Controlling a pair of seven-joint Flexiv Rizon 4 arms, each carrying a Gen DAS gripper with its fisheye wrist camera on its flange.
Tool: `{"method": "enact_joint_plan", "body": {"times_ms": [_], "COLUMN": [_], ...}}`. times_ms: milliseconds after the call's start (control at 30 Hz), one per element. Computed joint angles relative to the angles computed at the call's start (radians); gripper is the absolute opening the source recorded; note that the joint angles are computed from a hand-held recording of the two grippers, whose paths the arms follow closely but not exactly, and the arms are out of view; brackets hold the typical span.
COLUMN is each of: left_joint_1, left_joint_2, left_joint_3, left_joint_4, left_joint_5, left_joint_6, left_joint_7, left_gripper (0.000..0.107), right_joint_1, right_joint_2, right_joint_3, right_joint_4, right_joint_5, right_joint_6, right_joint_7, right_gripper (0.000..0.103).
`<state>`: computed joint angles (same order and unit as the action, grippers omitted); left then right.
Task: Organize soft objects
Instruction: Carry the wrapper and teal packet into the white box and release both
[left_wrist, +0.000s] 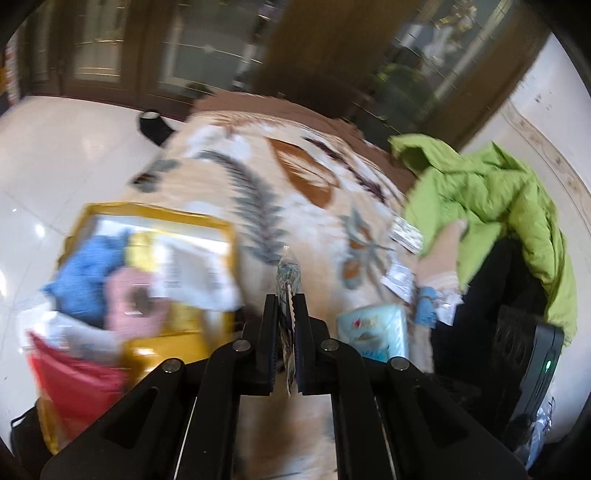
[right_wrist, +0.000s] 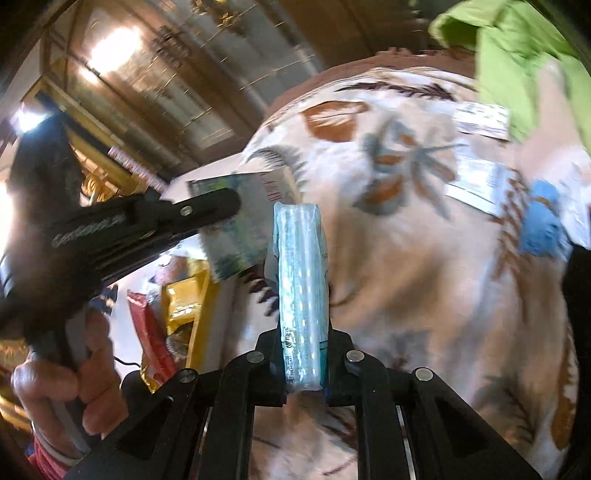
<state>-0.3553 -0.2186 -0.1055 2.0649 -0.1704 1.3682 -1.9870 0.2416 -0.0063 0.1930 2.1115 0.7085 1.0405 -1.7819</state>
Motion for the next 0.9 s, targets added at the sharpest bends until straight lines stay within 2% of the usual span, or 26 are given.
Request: {"method": "enact_joint_plan", "body": {"times_ms": [167, 300, 467, 700, 767, 833, 900], "left_joint_1": [0.022, 0.055, 0.089, 0.122, 0.127, 0.117, 0.096], "left_joint_2": [0.071, 0.097, 0.103, 0.106, 0.106, 0.107, 0.107], "left_joint_3": [0.057, 0.069, 0.057, 0.024, 0.017, 0.037, 0.084], "left_joint_4": [0.077, 0.117, 0.165, 0.233, 0.246, 0.24, 0.217], "left_joint_5": [0.051, 0.074, 0.043, -0.093, -0.125, -0.092, 0.01], "left_joint_6": [0.0, 0.012, 0.051, 0.113, 0.125, 0.116, 0.088], "left_joint_7": [-0.046, -0.076, -0.061, 0.025, 0.044, 0.021, -0.065], "left_gripper": [0.005, 0.005, 0.005, 0.006, 0.006, 0.007, 0.01], "right_joint_1": [0.048, 0.089, 0.132, 0.227, 0.229, 0.216, 0.194], "right_joint_2": [-0.051, -0.118, -0.203, -0.305, -0.32, -0.331, -0.329], "right_joint_3": [0.034, 0.064, 0.082, 0.034, 0.039, 0.062, 0.088], "right_joint_4": [-0.06, -0.12, -0.17, -0.187, -0.186, -0.189, -0.188], "right_joint_5": [-0.041, -0.123, -0.287, -0.668, -0.724, -0.735, -0.717], "right_joint_6": [0.009, 0.028, 0.069, 0.103, 0.098, 0.092, 0.098], "right_joint_7": [0.017, 0.057, 0.169, 0.403, 0.434, 0.433, 0.417], "right_gripper": [0.013, 0.013, 0.013, 0.014, 0.017, 0.018, 0.025]}}
